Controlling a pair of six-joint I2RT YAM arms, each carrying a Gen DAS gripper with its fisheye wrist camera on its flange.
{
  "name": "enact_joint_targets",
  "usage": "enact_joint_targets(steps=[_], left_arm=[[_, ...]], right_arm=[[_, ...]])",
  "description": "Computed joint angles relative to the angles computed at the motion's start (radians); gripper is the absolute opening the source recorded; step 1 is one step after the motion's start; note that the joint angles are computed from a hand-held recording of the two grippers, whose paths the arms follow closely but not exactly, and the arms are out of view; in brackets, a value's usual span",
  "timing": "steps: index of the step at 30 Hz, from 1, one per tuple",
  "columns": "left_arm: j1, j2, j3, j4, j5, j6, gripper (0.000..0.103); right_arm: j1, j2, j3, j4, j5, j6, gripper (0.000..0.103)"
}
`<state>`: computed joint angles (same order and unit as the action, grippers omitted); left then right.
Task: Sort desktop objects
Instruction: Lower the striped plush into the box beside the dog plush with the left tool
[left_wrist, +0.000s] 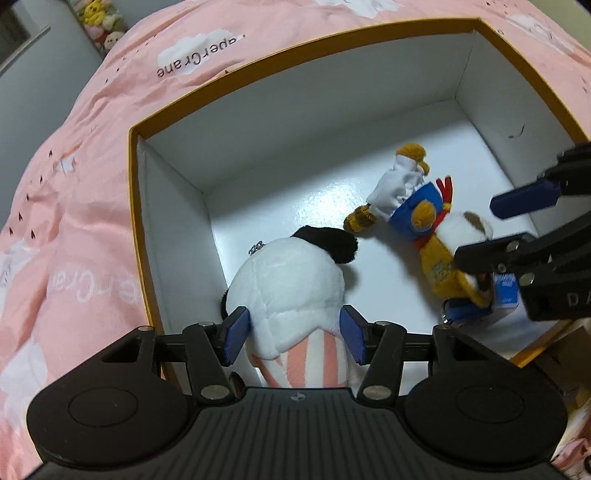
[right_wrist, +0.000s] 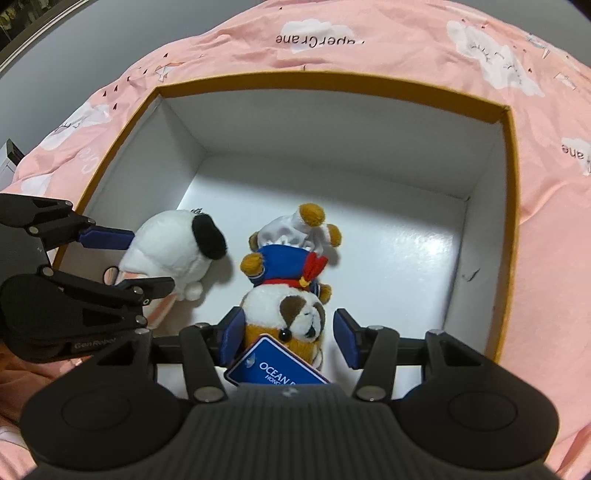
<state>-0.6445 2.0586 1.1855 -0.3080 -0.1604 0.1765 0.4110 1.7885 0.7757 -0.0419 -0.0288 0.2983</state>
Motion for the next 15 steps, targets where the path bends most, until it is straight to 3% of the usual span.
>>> enact_joint_targets(steps=[5, 8, 11, 15], left_arm=[[-0.050, 0.035, -0.015, 0.071, -0.116, 0.072, 0.066], [-0.036, 0.036, -0.006, 0.072, -0.085, 0.069, 0.063], [0.038, 0.002, -0.006, 0.043, 0.073, 0.015, 0.059], [0.171, -0.006, 0.031, -0.058, 0.397, -0.077, 0.058]], right_arm=[[-0.010, -0.010, -0.020, 0.024, -0.006, 0.004, 0.055], [-0.011, -0.029, -0.039, 0.030, -0.009, 0.009, 0.055], [-0.017, -0.055, -0.061, 0.044, -0.014, 0.011, 0.055], [-0.009, -0.070, -0.063, 0.047, -0.009, 0.003, 0.056]])
